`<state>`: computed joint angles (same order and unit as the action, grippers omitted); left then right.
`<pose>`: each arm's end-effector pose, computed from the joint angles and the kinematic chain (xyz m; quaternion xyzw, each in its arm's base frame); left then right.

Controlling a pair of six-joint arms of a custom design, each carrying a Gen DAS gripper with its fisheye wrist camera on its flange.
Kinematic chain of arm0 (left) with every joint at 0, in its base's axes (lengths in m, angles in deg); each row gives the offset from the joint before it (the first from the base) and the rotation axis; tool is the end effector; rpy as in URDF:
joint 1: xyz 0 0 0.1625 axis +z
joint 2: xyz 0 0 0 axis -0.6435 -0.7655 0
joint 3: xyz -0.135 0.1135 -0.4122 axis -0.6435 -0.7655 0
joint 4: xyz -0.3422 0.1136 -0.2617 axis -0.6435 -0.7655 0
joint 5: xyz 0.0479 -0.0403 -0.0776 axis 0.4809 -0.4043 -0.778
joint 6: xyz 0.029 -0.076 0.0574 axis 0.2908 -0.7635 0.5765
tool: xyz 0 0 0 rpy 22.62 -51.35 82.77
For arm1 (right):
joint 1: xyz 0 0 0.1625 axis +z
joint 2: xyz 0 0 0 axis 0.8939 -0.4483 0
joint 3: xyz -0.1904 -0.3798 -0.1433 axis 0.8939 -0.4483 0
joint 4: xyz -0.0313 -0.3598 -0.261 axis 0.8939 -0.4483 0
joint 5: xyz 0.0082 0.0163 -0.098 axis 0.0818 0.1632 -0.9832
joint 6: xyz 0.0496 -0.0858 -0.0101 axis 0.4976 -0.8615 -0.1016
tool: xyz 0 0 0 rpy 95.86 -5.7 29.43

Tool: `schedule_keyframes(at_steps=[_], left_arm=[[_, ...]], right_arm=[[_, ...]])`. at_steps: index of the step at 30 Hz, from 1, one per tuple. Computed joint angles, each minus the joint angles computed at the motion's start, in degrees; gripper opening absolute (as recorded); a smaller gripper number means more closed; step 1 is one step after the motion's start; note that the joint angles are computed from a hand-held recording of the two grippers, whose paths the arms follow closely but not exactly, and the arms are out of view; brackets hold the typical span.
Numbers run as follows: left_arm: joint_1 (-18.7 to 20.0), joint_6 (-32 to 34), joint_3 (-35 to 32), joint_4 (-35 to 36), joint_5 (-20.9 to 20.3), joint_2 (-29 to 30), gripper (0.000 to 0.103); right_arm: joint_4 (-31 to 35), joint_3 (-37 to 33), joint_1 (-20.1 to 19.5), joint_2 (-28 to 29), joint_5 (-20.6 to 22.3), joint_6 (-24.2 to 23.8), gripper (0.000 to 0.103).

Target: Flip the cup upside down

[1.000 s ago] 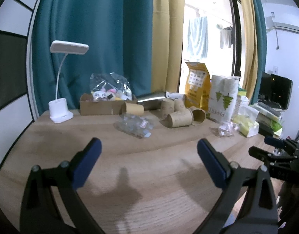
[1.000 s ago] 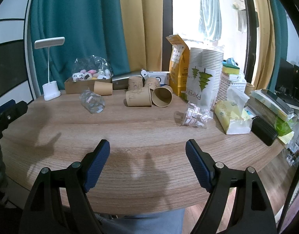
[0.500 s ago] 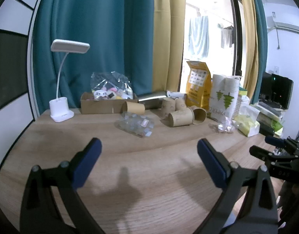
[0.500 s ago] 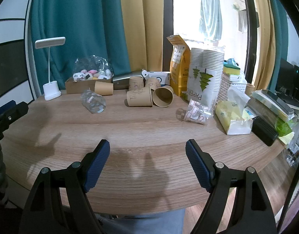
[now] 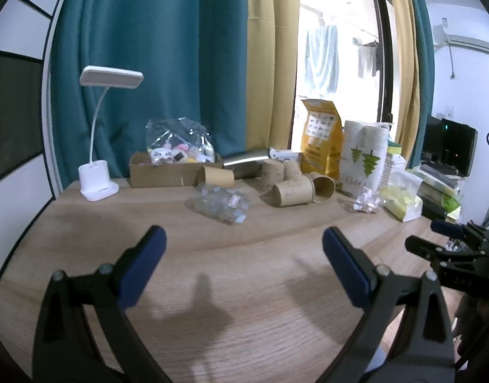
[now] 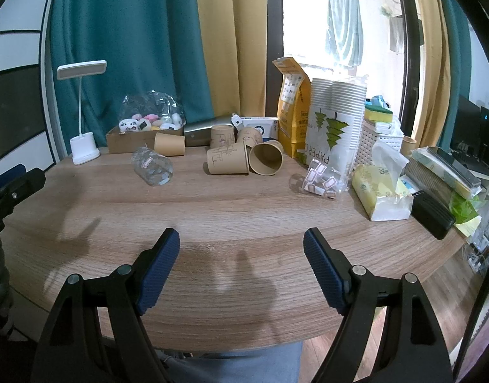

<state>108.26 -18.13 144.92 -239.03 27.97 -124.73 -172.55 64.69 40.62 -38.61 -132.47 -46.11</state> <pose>0.0012 -0.5655 0.2807 0.0460 0.7059 -0.5906 0.3883 0.2957 -0.6975 -0.0632 0.4554 -0.7976 0.3500 0.1839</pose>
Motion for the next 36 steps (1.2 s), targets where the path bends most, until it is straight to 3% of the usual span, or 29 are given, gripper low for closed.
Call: schedule_keyframes(at_steps=[11,19,29,36], left_arm=[[0.5,-1.9,-0.3,2.5,-0.3,-0.2,0.099],[2.8,-6.5,-4.8,14.5,-0.5,-0.7,0.099],[7.1,-10.8,-18.2,32.7,-1.9,2.3,0.099],[10.3,-11.2,-34.2,46.7,-4.2,8.4,0.099]], right_arm=[[0.8,-0.9,0.6,0.7,-0.5,0.4,0.082],[8.8,-8.0,1.0,2.9,-2.7,2.0,0.082],[25.2,-28.0,1.1,11.0,-5.2,4.9,0.082],[41.8,-51.6,0.9,21.7,-6.3,6.5,0.082]])
